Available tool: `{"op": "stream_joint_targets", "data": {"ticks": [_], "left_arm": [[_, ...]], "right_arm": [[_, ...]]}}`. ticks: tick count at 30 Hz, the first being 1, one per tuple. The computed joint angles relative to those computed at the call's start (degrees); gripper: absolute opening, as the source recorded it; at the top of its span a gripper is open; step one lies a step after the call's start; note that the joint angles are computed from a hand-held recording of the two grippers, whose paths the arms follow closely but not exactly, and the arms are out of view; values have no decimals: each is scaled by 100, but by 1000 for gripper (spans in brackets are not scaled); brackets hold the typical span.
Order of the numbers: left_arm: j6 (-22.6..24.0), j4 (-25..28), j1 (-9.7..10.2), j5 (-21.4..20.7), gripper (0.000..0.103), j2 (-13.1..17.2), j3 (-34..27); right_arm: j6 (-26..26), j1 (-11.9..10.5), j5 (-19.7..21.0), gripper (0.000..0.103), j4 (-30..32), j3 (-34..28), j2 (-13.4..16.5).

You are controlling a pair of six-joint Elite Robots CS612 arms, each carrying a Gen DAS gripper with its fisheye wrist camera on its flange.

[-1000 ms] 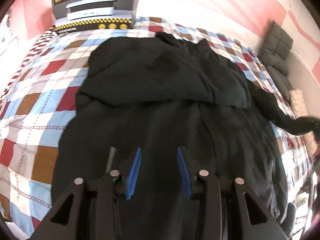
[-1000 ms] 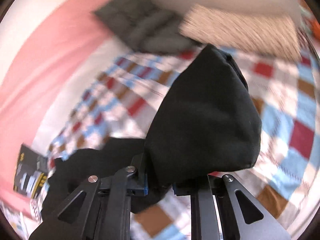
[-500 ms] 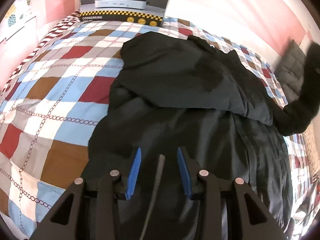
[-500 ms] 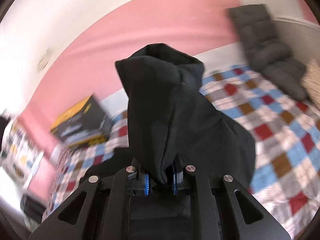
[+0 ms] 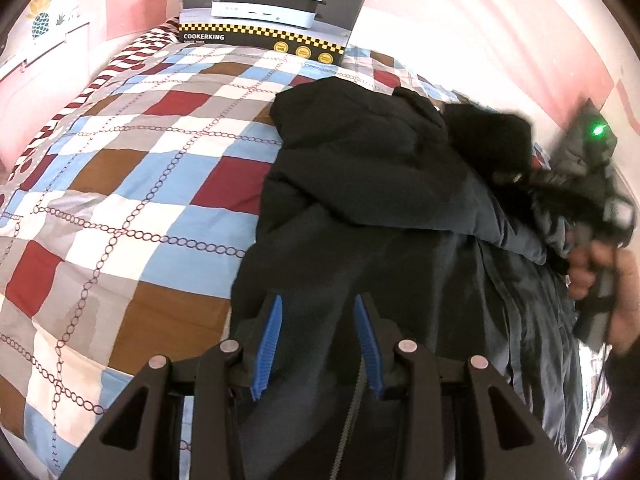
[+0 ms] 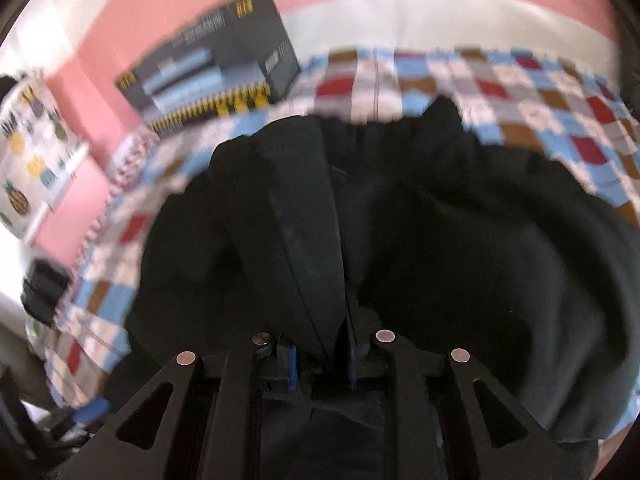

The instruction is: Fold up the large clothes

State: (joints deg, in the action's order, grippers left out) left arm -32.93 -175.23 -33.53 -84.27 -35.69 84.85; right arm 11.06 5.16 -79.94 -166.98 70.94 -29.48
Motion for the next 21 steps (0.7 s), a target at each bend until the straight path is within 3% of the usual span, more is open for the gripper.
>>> {"op": "stream_joint_targets", "data": {"ticks": [3,5,6,7,9,13,18,20,21], "left_arm": [[-31,-1,17,-11,40,1,-19],[-6,21,18,-15,40,12,-73],[21,43,21,-37,40,24,-122],[41,71,24,-70,40,35,-175],[60,117,27,-148,49,68,-318],[286,88,19,-385,60,216,-767],[544,536,25,-986,65,664,-1822],[661,789,18,-1099,65,931,-2389],[661,915,13,-1117,65,1052,-2632]], "right_arm": [[-83,-22,89,27,-37,77,-5],[-98,-69,362,46,-177,183,-72],[-49,-132,763,63,-303,286,-122],[-3,-173,1027,70,-426,365,-163],[10,-217,1258,70,-797,613,-290],[282,-371,1276,70,-1710,1234,-572],[948,-628,369,70,-2184,1845,-792],[1244,-731,84,63,-2254,2018,-844],[1369,-781,-65,54,-2268,2087,-864]]}}
